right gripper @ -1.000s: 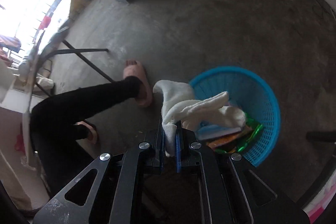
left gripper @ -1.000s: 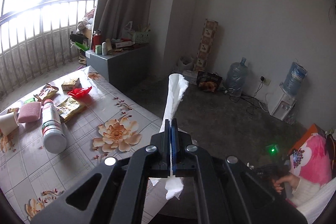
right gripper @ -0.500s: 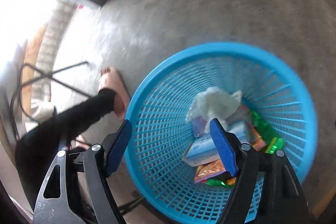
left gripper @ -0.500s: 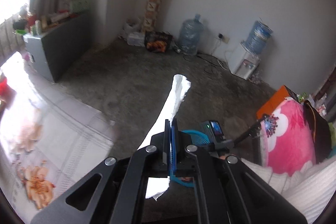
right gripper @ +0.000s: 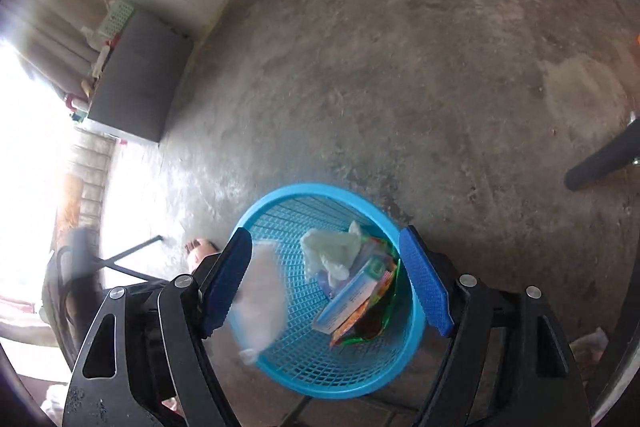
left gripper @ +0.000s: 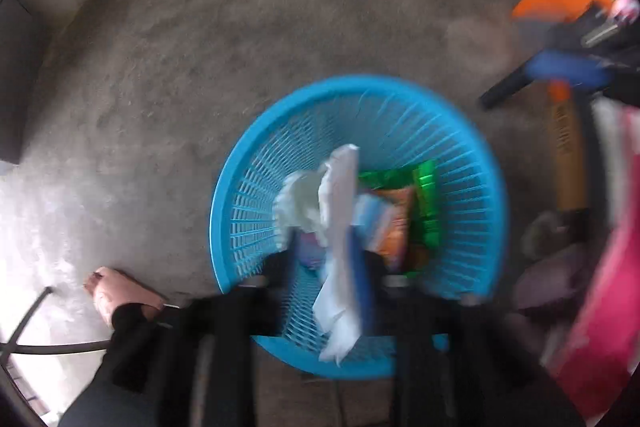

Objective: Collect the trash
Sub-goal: 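Drop the glove from the right gripper while the left gripper drops the tissue into the basket, then grasp the red plastic bag with the left gripper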

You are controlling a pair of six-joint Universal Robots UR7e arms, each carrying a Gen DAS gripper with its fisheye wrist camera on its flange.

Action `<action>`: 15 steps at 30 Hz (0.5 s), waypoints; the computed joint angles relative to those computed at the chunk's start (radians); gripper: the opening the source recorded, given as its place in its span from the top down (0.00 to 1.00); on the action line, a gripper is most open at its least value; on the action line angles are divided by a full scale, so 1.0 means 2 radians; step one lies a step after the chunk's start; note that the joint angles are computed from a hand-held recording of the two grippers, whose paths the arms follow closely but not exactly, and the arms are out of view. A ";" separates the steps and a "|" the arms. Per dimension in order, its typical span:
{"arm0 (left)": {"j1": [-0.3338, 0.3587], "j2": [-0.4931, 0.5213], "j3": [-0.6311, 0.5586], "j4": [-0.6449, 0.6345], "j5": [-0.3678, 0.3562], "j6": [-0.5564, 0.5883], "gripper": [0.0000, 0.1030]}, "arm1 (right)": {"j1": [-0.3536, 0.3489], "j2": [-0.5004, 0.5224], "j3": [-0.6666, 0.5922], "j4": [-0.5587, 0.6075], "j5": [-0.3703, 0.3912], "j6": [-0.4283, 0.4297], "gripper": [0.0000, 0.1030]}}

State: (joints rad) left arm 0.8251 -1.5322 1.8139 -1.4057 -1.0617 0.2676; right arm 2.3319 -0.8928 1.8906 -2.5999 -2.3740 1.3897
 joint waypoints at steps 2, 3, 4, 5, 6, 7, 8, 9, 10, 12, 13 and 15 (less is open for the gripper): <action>0.009 0.003 0.010 -0.011 -0.002 -0.010 0.40 | 0.003 -0.007 0.003 -0.007 -0.005 -0.009 0.29; 0.011 0.004 0.005 -0.011 -0.006 -0.013 0.40 | 0.005 -0.008 0.002 -0.006 -0.009 -0.012 0.29; 0.009 0.003 0.001 -0.011 -0.002 -0.019 0.40 | 0.007 -0.009 0.000 -0.002 -0.012 -0.014 0.29; 0.010 0.002 -0.012 -0.005 -0.008 -0.020 0.40 | 0.007 -0.008 -0.003 0.000 -0.013 -0.016 0.29; 0.010 0.001 -0.027 0.004 -0.025 -0.017 0.40 | 0.007 -0.007 -0.006 -0.001 -0.014 -0.019 0.29; 0.010 0.002 -0.049 0.015 -0.041 -0.013 0.40 | 0.009 -0.005 -0.009 -0.003 -0.014 -0.021 0.29; 0.009 0.002 -0.073 0.028 -0.052 -0.011 0.40 | 0.009 -0.003 -0.012 -0.010 -0.013 -0.025 0.29; 0.008 0.004 -0.101 0.045 -0.064 -0.007 0.40 | 0.010 0.000 -0.015 -0.017 -0.012 -0.032 0.29; 0.006 0.006 -0.132 0.061 -0.079 -0.002 0.40 | 0.010 0.004 -0.021 -0.020 -0.011 -0.039 0.29; 0.004 0.012 -0.197 0.085 -0.098 0.002 0.40 | 0.013 0.013 -0.036 -0.025 -0.008 -0.060 0.29; 0.003 0.013 -0.234 0.098 -0.107 0.002 0.40 | 0.014 0.019 -0.045 -0.028 -0.008 -0.073 0.29; 0.007 0.022 -0.309 0.119 -0.121 -0.003 0.40 | 0.017 0.033 -0.071 -0.028 -0.008 -0.101 0.29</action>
